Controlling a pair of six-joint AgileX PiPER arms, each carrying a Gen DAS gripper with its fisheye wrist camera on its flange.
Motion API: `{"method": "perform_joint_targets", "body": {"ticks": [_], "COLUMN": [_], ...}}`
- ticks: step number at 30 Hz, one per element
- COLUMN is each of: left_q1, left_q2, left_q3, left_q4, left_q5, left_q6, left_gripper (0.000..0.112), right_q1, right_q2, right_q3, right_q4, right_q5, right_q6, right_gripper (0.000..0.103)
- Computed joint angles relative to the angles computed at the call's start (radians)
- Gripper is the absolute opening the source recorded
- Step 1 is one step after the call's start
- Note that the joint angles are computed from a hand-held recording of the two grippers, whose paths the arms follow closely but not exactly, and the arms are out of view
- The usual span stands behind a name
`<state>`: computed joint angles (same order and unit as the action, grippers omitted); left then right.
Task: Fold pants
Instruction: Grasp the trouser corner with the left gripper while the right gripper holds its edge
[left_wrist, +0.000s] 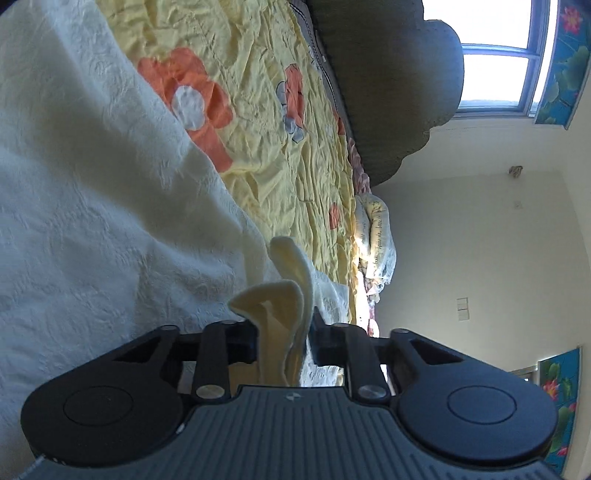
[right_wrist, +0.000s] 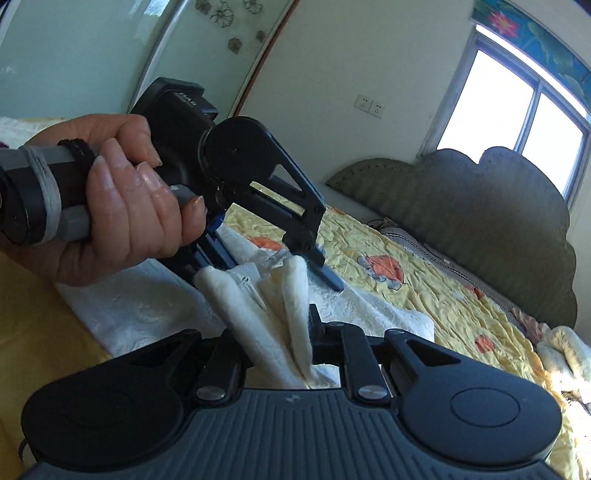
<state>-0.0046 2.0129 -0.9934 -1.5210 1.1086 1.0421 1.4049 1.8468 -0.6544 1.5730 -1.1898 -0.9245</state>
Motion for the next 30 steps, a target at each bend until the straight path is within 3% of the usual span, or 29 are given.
{"method": "perform_joint_targets", "body": {"ticks": [2,9,13,16,17,18,20,24,27,30], "left_q1": [0.014,0.071,0.052,0.057,0.069,0.076,0.095,0.102,0.097,0.146], "left_q2": [-0.041,-0.239,-0.272,-0.266,-0.276,-0.288,-0.325,-0.393,-0.428,-0.442], "left_q3": [0.014,0.042,0.066,0.088,0.109,0.121,0.159,0.209,0.222,0.206], "left_q4": [0.009,0.103,0.157,0.188,0.168,0.161,0.112,-0.034,-0.103,0.076], "left_q5": [-0.037,-0.233,-0.405,-0.444,-0.444,-0.452,-0.488,-0.63,-0.738,-0.694], "left_q6": [0.054,0.182,0.226,0.268,0.307,0.323,0.369,0.477,0.505,0.299], "left_gripper": [0.009,0.009,0.009,0.009,0.019,0.037,0.046,0.05,0.051,0.054], "right_q1": [-0.008,-0.097,-0.164,-0.178,-0.165,-0.148,-0.11,-0.106,-0.062,-0.104], "right_q2": [0.014,0.063,0.115,0.142,0.145,0.141,0.088,-0.131,-0.166,-0.119], "right_q3": [-0.025,-0.147,-0.233,-0.305,-0.305,-0.301,-0.263,-0.052,-0.005,-0.061], "right_q4": [-0.012,-0.185,-0.257,-0.149,-0.129,-0.114,-0.091,-0.338,-0.369,-0.249], "right_q5": [0.008,0.059,0.203,0.302,0.285,0.27,0.285,0.451,0.348,0.321], "right_q6": [-0.052,-0.163,-0.191,-0.344,-0.369,-0.386,-0.402,-0.081,0.067,-0.076], "right_gripper": [0.013,0.013,0.013,0.018,0.018,0.018,0.024,0.028,0.028,0.028]}}
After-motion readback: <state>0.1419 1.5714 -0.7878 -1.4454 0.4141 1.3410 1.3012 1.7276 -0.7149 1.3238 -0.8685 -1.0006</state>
